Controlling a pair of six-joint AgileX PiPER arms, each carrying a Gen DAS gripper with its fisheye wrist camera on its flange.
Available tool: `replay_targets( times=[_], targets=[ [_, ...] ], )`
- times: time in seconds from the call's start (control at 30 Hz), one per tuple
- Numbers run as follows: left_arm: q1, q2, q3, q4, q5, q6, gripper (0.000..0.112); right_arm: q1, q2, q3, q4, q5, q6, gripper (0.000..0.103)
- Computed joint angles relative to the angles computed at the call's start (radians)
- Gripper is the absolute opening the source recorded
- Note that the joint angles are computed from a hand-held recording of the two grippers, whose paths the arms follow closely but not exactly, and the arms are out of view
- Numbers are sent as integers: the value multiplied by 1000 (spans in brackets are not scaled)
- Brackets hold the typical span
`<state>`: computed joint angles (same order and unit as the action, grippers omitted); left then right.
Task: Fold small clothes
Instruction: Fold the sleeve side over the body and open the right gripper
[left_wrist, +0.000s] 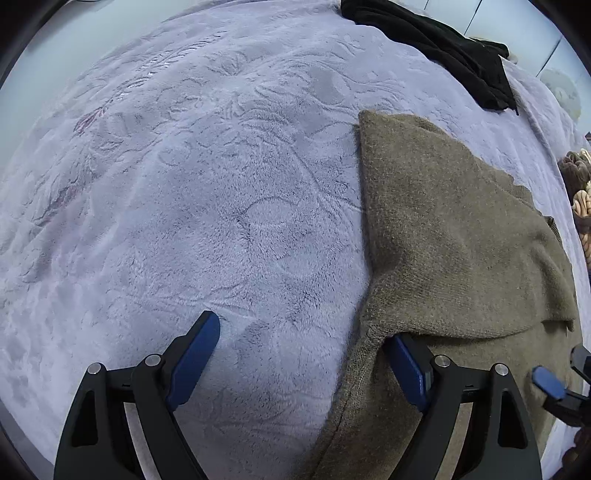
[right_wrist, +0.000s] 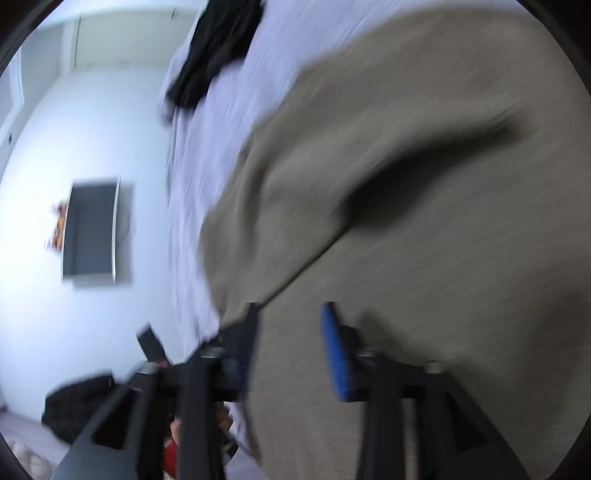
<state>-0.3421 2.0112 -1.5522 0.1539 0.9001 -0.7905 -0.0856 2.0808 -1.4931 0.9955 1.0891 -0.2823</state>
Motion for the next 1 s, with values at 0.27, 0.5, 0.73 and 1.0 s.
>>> replay_targets(
  times=[0.27, 0.5, 0.73, 1.0],
  targets=[
    [59, -114, 119, -104, -67, 204, 88, 299, 322, -293, 264, -81, 38, 63],
    [144, -229, 209, -122, -72, 243, 88, 373, 436, -560, 220, -101, 179, 8],
    [180, -191, 150, -138, -63, 304, 88, 467, 578, -865, -138, -9, 492, 13],
    [170, -22, -104, -179, -22, 371, 88, 317, 162, -333, -221, -167, 317, 65]
  ],
)
